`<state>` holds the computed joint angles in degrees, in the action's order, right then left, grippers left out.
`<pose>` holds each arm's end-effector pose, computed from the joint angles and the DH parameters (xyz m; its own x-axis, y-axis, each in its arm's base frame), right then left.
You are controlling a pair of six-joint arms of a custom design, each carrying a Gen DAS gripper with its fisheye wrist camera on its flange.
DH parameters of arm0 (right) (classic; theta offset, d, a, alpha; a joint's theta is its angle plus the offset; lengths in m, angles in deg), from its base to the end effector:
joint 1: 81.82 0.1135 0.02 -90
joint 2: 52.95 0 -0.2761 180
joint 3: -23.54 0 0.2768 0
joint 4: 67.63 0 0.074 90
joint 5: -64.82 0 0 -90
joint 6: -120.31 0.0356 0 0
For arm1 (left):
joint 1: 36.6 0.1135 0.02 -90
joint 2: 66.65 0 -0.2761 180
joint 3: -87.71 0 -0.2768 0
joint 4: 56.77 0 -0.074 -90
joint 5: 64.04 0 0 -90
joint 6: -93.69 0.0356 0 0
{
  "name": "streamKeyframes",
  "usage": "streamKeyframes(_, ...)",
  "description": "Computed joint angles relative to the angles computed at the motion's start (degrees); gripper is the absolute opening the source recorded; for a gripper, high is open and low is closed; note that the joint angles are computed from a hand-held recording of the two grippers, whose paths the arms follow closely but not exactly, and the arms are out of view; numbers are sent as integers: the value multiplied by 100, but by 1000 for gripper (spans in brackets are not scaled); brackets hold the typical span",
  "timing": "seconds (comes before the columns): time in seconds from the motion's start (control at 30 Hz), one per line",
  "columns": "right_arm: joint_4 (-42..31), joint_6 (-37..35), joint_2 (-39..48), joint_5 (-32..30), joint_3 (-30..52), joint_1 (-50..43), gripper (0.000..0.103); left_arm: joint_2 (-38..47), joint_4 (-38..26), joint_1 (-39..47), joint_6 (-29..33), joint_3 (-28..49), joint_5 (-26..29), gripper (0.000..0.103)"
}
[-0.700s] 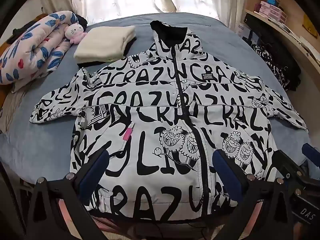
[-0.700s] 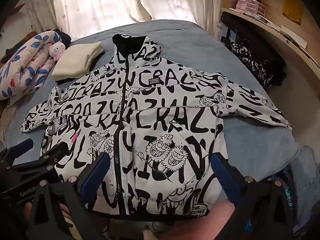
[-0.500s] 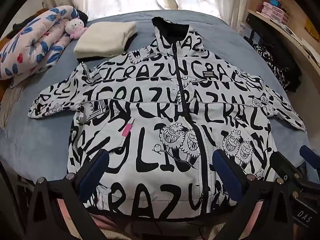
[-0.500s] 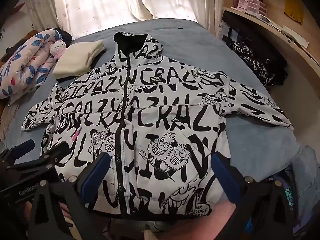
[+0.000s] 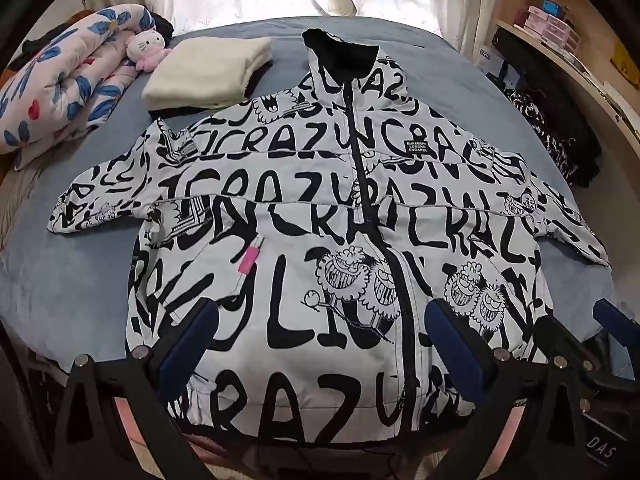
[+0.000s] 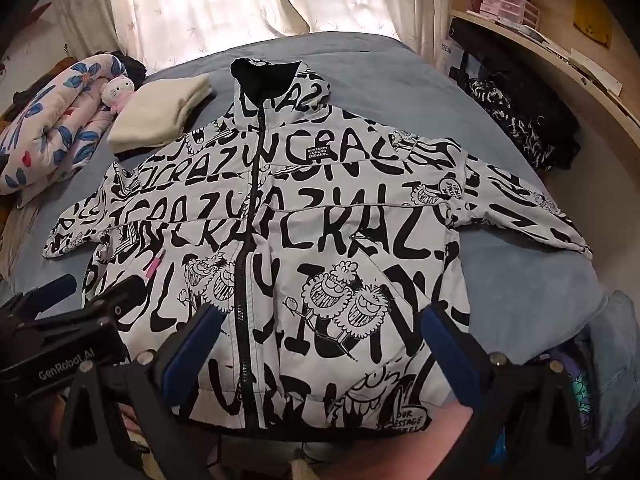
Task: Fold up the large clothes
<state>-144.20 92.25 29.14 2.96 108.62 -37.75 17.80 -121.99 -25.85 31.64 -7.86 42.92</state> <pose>0.2188 0.1884 0.3003 -0.7809 0.3271 -0.5322 0.3647 0.9304 0.0366 0.3118 0.0486 0.2901 -0.8154 0.3015 -0.4941 0.3666 0.9296 -0.0377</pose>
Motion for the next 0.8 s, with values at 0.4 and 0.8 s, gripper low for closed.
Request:
streamKeyframes(0.4,62,-125,194,-12,131,-101,101,125,89,-150,-98,166,-44,102)
streamKeyframes(0.8,118,-153,251,-53,166,-158,101,207,200,-214,-130,193,-83,102)
